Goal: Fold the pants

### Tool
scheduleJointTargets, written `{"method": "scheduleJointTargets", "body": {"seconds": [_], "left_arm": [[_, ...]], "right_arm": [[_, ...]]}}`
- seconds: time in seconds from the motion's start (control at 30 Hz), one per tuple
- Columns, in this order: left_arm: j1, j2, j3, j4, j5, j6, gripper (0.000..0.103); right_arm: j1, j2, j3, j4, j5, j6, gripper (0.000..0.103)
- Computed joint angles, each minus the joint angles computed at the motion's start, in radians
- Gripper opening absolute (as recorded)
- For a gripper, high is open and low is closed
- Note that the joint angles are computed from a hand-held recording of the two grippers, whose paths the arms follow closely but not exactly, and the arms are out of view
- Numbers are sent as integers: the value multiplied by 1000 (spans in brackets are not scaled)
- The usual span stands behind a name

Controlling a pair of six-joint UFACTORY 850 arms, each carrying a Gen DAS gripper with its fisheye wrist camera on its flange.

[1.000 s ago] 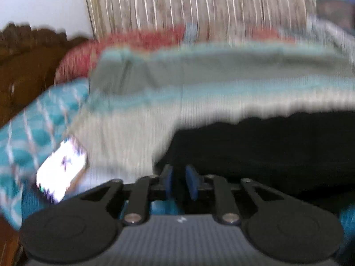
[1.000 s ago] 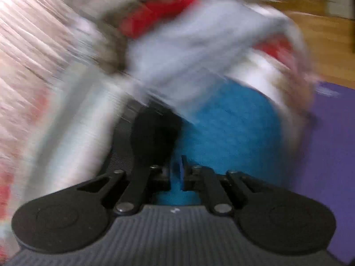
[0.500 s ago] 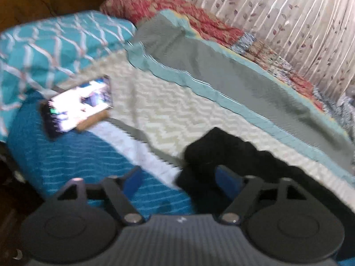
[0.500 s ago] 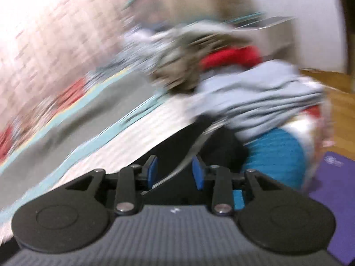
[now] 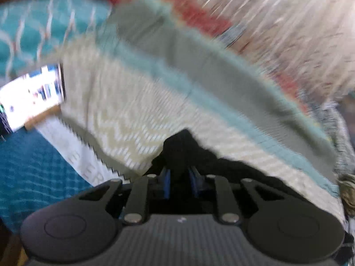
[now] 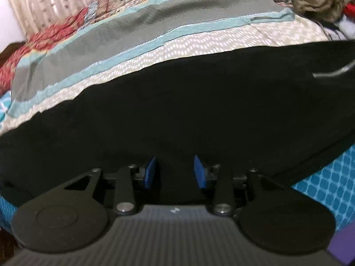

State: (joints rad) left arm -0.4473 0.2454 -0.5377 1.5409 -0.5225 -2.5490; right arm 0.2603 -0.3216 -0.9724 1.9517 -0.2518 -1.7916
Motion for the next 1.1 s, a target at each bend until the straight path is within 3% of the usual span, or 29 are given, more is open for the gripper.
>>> {"method": "scheduleJointTargets", "body": {"seconds": [0.07, 0.13, 0.17, 0.2, 0.27, 0.3, 0.37, 0.43, 0.53, 0.63, 0.73, 0.87, 0.97, 1.03, 1.07, 1.1], "left_arm": [[-123, 62, 36, -67, -156, 38, 17], [-186, 38, 35, -191, -247, 126, 30], [-193, 9, 28, -258, -257, 186, 36], [-180, -21, 18, -345, -242, 265, 49], [-132, -15, 36, -450, -164, 325, 53], [-115, 21, 60, -440, -138, 292, 57], [-92, 77, 81, -407, -163, 229, 61], [-59, 97, 72, -376, -204, 223, 72], [34, 68, 35, -247, -131, 266, 87], [97, -69, -58, -213, -67, 396, 87], [142, -218, -151, -224, 21, 510, 84], [102, -370, -236, -312, -79, 606, 84], [109, -391, -248, -340, -114, 583, 88], [123, -382, -247, -371, -93, 590, 88], [132, -378, -244, -372, -82, 596, 89], [133, -376, -242, -371, -79, 598, 89]], "right_arm": [[-21, -5, -3, -61, -25, 50, 41], [-32, -17, -5, -46, -47, 49, 41], [-24, -12, 7, -9, -46, 22, 41], [-20, -10, 9, 9, -39, 6, 41], [-13, -3, 15, 22, -22, -30, 44], [-8, 3, 18, 16, -13, -34, 44], [-6, 21, 32, 36, -27, -59, 46], [-13, 42, 49, 39, -114, -88, 46], [16, 58, 43, -61, -204, -138, 46], [75, 39, 1, -246, -270, -118, 46], [144, 8, -41, -356, -275, -128, 46], [216, -45, -88, -456, -200, -121, 46], [234, -85, -118, -557, -162, -8, 45], [239, -79, -112, -553, -167, -13, 13], [237, -74, -114, -590, -167, 15, 6], [226, -64, -113, -623, -185, 53, 6]]}}
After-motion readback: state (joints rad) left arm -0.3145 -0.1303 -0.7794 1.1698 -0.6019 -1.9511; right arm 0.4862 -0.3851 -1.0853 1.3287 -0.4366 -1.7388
